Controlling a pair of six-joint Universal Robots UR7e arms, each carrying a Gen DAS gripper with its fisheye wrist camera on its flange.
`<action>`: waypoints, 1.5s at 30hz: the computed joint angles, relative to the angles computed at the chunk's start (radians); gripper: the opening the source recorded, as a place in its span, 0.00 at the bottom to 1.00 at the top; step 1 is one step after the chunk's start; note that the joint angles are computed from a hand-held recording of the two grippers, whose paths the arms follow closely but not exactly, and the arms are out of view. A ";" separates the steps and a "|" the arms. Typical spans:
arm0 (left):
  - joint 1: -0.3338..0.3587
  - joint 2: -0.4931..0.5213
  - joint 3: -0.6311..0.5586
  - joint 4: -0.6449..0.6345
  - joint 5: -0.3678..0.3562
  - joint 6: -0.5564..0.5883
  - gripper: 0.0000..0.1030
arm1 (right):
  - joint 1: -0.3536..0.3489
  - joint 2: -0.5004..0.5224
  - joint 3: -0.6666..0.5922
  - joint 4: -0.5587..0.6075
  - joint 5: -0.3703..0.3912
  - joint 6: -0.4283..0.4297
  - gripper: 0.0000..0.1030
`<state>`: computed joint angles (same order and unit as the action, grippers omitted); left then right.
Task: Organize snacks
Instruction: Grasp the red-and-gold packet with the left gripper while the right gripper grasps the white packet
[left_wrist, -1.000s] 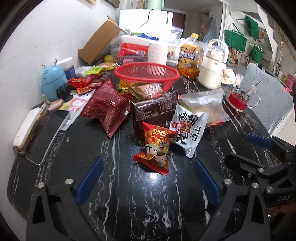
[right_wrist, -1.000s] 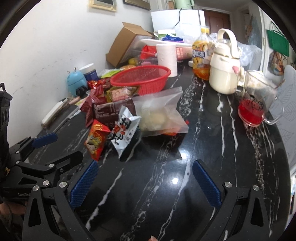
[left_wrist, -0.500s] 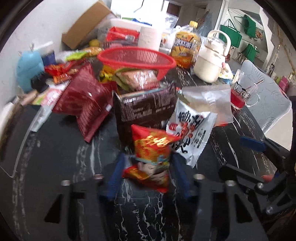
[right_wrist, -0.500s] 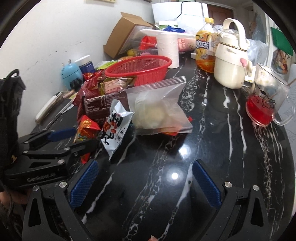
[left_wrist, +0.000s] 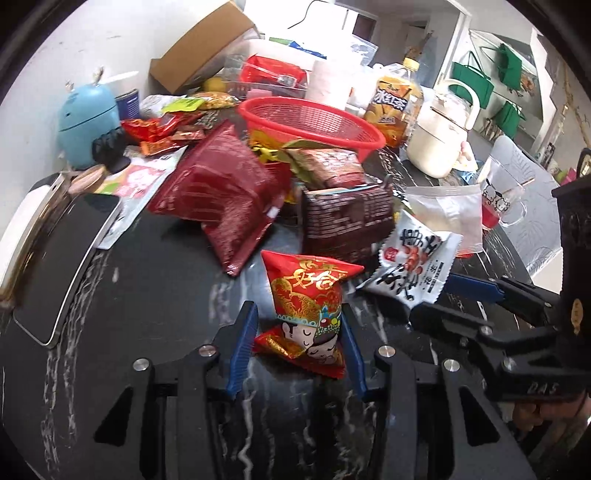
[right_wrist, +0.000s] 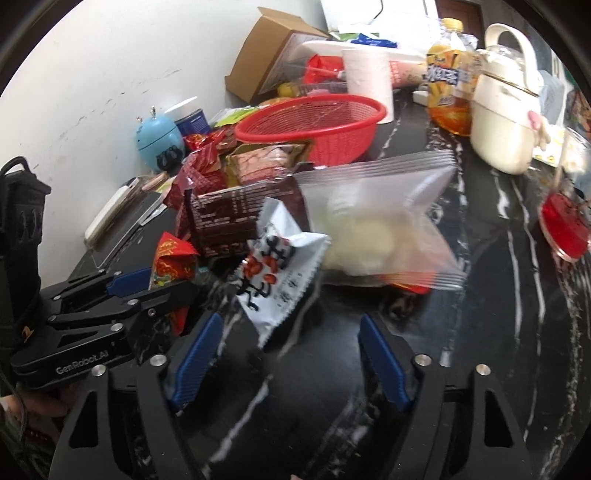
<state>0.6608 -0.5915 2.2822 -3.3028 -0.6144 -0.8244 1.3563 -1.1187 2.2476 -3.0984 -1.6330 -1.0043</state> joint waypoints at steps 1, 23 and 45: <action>0.001 -0.002 0.006 -0.008 -0.004 -0.003 0.42 | 0.003 0.003 -0.002 0.002 0.003 0.003 0.70; -0.053 -0.025 0.087 -0.050 0.014 -0.077 0.42 | 0.006 0.002 0.022 0.000 0.056 0.040 0.27; -0.187 -0.067 0.064 0.020 0.037 -0.049 0.42 | -0.034 -0.246 0.160 0.101 0.169 -0.028 0.27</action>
